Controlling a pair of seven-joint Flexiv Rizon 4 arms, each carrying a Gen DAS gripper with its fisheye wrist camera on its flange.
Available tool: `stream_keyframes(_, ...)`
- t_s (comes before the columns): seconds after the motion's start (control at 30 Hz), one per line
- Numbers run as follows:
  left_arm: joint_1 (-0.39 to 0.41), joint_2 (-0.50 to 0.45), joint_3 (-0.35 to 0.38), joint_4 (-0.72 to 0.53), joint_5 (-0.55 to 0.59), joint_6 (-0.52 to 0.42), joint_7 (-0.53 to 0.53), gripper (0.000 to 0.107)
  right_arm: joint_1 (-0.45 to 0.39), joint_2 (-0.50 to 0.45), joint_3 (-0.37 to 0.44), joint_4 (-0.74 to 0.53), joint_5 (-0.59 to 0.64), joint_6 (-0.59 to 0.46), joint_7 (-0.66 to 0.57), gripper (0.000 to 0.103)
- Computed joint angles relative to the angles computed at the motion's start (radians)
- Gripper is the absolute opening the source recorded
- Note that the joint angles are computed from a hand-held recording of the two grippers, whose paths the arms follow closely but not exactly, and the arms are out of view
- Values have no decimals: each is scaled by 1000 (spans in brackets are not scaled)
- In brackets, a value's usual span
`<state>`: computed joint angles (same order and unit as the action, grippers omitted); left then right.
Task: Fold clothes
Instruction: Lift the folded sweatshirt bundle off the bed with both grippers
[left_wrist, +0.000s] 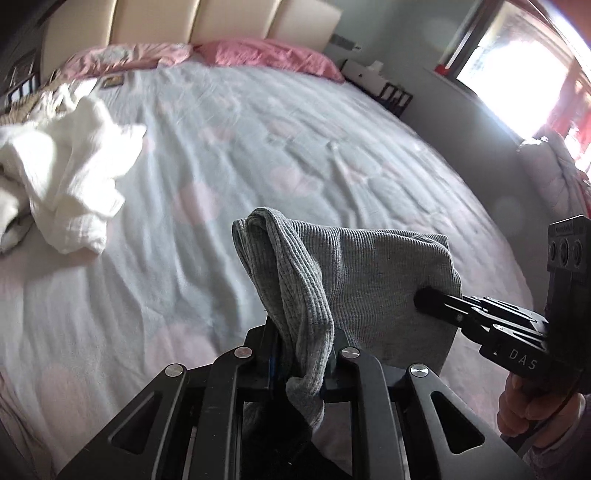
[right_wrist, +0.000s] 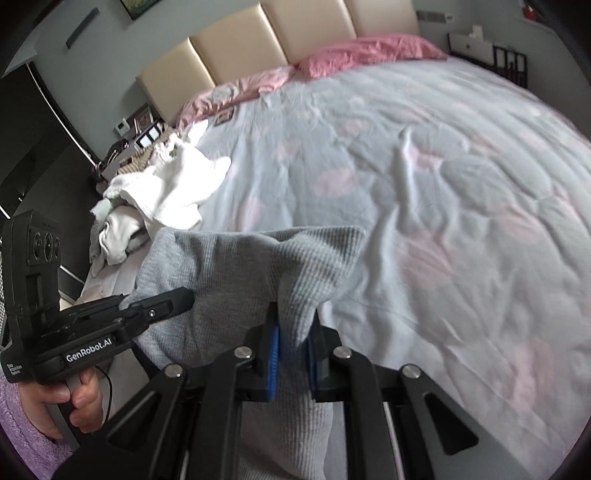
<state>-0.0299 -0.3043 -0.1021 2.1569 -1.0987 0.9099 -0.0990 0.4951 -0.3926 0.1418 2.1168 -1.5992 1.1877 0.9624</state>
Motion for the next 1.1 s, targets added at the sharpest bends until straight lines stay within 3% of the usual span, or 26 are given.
stream_keyframes(0.33, -71, 205, 33, 95, -72, -130, 65, 15, 100, 256, 116, 159, 259, -318, -88, 11)
stream_keyframes(0.6, -203, 338, 36, 180, -133, -174, 46, 15, 145, 499, 252, 277, 533, -555, -211, 11)
stream_keyframes(0.83, -381, 410, -25, 258, -265, -80, -13, 15, 147, 755, 349, 421, 781, -616, -340, 11)
stream_keyframes(0.97, -514, 439, -85, 290, -378, 24, -77, 15, 173, 961, 407, 491, 980, -692, -488, 11)
stream_keyframes(1.1, -663, 440, -157, 292, -518, 146, -153, 15, 220, 1192, 468, 529, 1192, -831, -651, 11)
